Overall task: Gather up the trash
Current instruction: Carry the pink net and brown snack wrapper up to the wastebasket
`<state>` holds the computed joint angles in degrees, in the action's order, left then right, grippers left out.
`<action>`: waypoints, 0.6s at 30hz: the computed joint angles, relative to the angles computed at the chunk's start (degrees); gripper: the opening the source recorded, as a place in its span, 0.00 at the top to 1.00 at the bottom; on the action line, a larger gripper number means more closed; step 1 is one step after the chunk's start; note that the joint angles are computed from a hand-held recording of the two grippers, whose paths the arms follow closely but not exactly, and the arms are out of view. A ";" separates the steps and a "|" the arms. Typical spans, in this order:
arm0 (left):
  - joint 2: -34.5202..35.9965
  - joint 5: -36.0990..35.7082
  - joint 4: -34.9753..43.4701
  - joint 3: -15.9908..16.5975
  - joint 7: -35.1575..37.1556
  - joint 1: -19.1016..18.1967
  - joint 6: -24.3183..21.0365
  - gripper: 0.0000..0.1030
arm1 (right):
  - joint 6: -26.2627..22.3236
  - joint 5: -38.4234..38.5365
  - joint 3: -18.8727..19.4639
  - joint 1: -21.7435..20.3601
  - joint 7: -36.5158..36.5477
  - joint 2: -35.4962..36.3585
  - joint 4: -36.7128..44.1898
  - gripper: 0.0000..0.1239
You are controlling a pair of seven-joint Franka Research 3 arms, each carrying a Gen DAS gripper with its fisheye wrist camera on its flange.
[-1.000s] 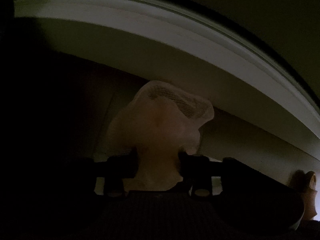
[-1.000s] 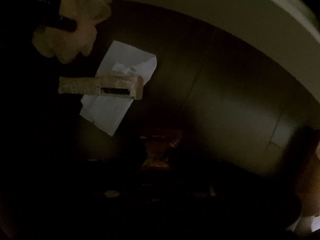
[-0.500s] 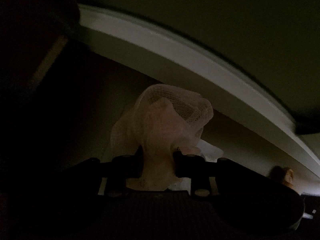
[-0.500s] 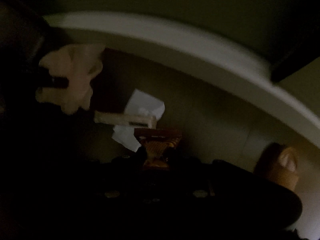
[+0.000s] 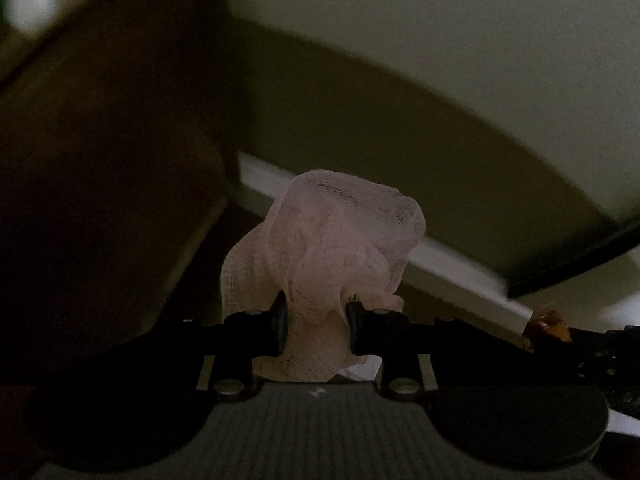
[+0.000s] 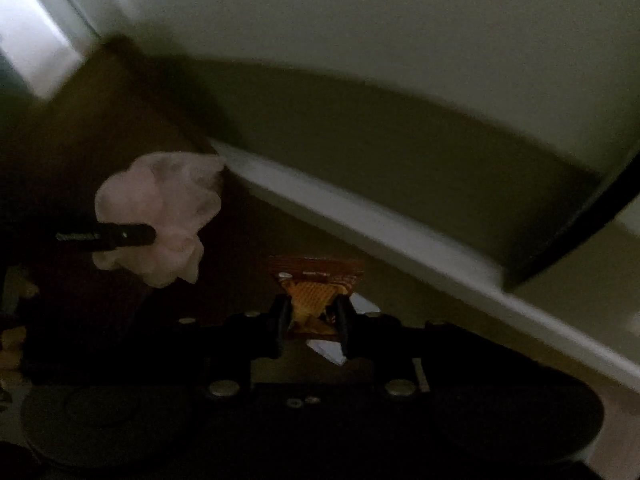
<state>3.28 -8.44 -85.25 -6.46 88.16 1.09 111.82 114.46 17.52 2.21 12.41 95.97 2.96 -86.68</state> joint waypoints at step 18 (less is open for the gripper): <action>-11.74 1.71 14.39 3.72 2.44 0.73 -5.84 0.74 | -3.09 3.64 0.91 1.11 -7.65 0.22 26.35 0.81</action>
<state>-8.46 -6.73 -70.86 -2.75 90.60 1.83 105.98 111.37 21.16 3.12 13.52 88.32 3.18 -60.33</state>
